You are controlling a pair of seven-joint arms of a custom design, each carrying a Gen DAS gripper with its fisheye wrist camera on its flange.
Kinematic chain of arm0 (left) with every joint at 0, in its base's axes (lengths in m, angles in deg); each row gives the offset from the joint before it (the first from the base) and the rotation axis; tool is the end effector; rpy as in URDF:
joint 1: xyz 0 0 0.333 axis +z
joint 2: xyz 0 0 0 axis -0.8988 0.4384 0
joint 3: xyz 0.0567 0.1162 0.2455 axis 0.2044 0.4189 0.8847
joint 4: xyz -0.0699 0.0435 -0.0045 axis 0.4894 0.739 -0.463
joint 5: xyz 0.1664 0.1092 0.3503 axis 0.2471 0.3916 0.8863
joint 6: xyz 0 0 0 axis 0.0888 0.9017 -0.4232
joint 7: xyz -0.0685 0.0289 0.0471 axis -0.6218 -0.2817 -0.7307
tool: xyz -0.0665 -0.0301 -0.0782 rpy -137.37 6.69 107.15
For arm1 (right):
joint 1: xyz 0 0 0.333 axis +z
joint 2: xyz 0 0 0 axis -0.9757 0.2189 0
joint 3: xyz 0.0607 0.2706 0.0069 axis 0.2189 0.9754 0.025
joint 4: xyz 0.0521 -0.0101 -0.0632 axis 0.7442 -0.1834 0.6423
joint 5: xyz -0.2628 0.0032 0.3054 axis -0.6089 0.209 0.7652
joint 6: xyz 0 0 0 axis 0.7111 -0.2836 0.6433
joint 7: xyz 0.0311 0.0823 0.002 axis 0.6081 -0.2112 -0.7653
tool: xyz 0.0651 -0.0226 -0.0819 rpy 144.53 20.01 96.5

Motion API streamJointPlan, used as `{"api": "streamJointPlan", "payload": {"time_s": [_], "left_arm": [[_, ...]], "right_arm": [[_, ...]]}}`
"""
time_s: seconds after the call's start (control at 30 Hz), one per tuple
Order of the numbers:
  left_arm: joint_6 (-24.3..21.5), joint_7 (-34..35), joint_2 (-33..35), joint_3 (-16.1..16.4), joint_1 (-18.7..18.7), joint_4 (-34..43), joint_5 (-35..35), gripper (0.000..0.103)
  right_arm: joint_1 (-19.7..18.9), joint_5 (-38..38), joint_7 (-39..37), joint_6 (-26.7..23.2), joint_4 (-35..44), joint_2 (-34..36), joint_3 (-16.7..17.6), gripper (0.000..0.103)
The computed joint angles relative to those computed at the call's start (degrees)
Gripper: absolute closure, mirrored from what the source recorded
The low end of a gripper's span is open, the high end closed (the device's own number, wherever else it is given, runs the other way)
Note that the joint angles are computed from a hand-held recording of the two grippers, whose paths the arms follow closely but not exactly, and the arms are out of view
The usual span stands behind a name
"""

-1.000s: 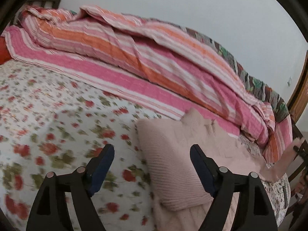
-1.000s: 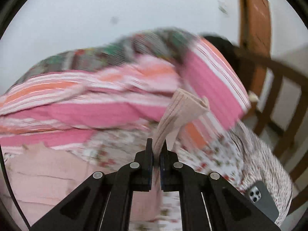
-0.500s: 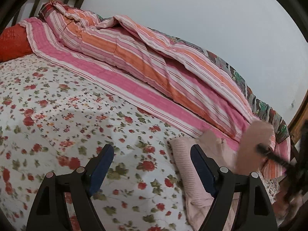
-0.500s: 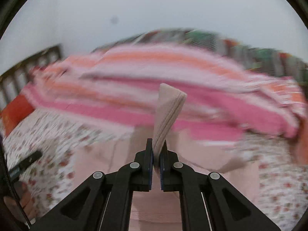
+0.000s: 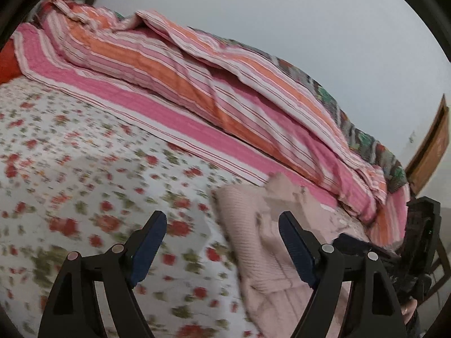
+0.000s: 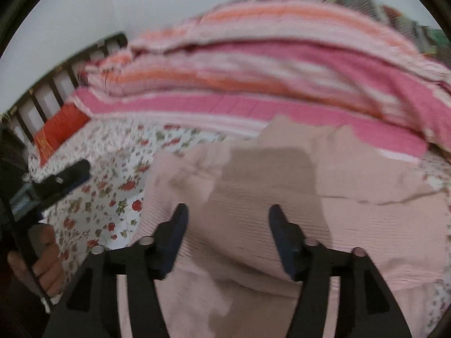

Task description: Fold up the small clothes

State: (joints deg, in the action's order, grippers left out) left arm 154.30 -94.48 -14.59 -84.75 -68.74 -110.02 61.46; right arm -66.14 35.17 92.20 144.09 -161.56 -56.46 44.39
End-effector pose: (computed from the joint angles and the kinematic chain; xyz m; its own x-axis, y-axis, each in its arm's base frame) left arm 0.6099 -0.1505 0.4063 0.2305 -0.8309 0.5064 -0.4556 -0.5520 -0.6983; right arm 0.7271 0.1856 0.4378 0.5154 -0.8386 -0.1764 -0.6970 -0.2905 -0.6556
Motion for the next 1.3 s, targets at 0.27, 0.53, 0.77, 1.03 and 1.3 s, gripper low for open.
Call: {"api": "streamJointPlan", "payload": {"time_s": [0.27,0.53,0.77,1.03,1.3], "left_arm": [[3.1,12.5,6.8,-2.1,-1.2,6.2,-10.7,0.032],[-8.2,34.4,11.0,-5.8,-3.7,10.4,-26.7,0.053],[-15.7,47.0,13.3,-6.6,-5.0,12.8,-39.4,0.057],[-19.7,47.1,13.9,-1.5,-10.6,14.9,-39.3,0.092],[-13.9,27.7,9.0,4.8,-14.8,10.1,-21.6,0.095]], "right_arm": [[-3.2,-1.2,-1.9,14.9,-14.2,-8.6,-4.8,0.039],[-8.5,3.1,-1.4,14.7,-14.9,-6.4,-3.6,0.039],[-8.1,1.8,1.9,12.1,-14.1,-5.0,-4.7,0.039],[-9.2,3.7,2.8,11.6,-14.1,-4.9,-4.2,0.039],[-13.9,16.9,-8.7,14.9,-16.8,-7.3,1.1,0.039]]}}
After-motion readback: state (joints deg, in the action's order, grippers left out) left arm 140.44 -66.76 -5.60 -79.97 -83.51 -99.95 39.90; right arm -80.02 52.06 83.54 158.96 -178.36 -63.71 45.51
